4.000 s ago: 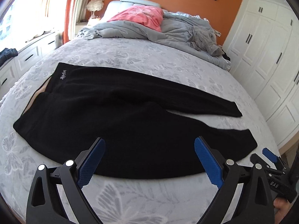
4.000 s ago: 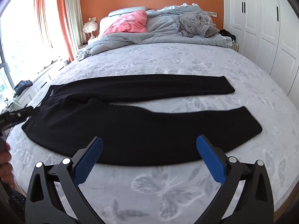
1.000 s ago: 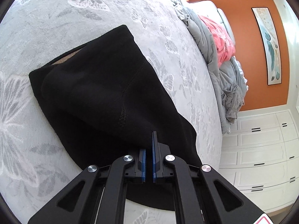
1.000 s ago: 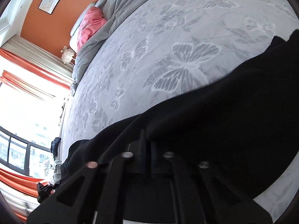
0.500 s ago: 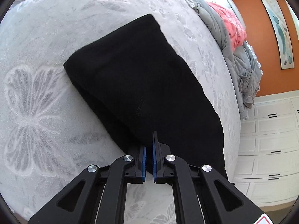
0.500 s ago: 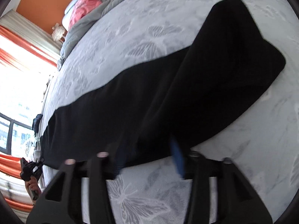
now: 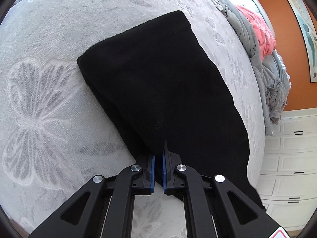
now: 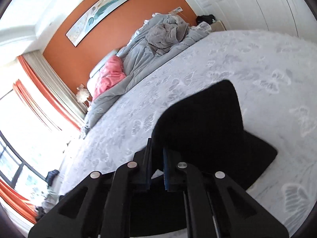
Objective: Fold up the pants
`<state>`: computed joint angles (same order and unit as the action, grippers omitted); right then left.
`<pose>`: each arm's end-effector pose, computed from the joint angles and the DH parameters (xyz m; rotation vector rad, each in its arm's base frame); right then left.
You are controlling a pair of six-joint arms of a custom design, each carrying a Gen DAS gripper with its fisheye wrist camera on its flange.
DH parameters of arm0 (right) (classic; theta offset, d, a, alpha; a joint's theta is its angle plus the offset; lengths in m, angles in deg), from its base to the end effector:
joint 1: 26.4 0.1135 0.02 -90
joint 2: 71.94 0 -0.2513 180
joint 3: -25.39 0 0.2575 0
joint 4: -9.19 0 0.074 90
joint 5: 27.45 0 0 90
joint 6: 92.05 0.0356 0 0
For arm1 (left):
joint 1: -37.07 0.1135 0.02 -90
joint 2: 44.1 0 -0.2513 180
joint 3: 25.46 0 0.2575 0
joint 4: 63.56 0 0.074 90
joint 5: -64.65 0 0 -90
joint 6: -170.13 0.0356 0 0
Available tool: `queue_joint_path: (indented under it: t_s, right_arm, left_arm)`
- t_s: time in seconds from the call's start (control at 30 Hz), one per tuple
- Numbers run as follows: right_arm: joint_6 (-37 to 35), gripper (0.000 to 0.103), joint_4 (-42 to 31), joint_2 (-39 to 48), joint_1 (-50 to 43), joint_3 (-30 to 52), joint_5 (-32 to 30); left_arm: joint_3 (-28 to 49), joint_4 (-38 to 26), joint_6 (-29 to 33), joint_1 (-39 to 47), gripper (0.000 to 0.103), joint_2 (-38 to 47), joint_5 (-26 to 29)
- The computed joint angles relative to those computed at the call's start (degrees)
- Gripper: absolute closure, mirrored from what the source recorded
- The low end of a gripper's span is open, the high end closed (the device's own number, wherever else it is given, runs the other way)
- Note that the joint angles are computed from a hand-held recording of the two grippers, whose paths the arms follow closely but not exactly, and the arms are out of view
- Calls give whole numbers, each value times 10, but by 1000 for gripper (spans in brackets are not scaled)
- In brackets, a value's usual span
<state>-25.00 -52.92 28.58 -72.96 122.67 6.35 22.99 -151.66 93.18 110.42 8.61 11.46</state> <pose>0.2705 -0.2426 0.2608 0.1955 2.1689 0.6795 0.0549 0.1092 0.1919 -1.3463 2.2817 -0.6800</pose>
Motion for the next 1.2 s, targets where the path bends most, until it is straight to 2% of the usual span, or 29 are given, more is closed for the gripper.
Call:
queue_joint_path:
  t_s: [0.13,0.17,0.23,0.3,0.33,0.37,0.4,0.43,0.47,0.57,0.6,0.63,0.67,0.77,0.83,0.93,1.03,1.1,1.17,1.2]
  right_arm:
    - [-52,94,-59,122,18,29,187]
    - [-59,93,-53,124,16,23,206]
    - [-58,87,-52,117,2,28,181]
    - [-35,70,-37,113,-12,36,149]
    - [-11,45,-19,108,-14,34,140]
    - [17,39,3,105,-13,30,133]
    - [45,43,23,113,-6,28,127]
    - [58,77,12,132,-2,45,120]
    - [60,99,-17,159,5,82,109]
    - [44,100,-12,112,-4,92,22]
    - [41,100,0,94,-14,94,-22]
    - [47,100,36,82,-19,85,-32]
    - [44,100,67,76,-19,73,7]
    - [31,99,27,176,-10,112,130]
    - [0,99,43,193,14,94,214]
    - [13,99,40,179,20,91,198]
    - [8,99,28,144,9,84,136]
    - [-5,97,36,140,13,72,171]
    - [-8,94,3,184,15,96,224]
    - [-13,94,10,185,3,89,203]
  left_arm:
    - [2,24,-33,-31,99,-2,-8]
    - [1,28,-36,-33,99,-2,-11]
    - [0,35,-46,-42,98,-3,-15]
    - [-1,42,-60,-50,98,-6,-18]
    - [-2,46,-66,-54,98,-8,-18]
    - [-4,51,-75,-59,98,-10,-20]
    - [-4,58,-89,-68,98,-13,-22]
    - [-6,61,-94,-73,98,-19,-26]
    - [-7,65,-99,-80,98,-24,-31]
    - [-8,69,-117,-99,98,-58,-42]
    - [-7,72,-119,-106,98,-64,-47]
    - [-10,75,-118,-111,98,-66,-52]
    - [-14,80,-116,-113,98,-60,-54]
    - [-19,86,-93,-92,96,-35,-38]
    - [-18,82,-75,-75,95,-19,-25]
    - [-13,73,-54,-54,97,-6,-11]
    - [17,11,7,10,98,-31,31]
    - [29,0,30,18,97,-44,11]
    - [12,25,10,-9,97,-31,-31]
    - [3,32,9,-12,96,-20,-38]
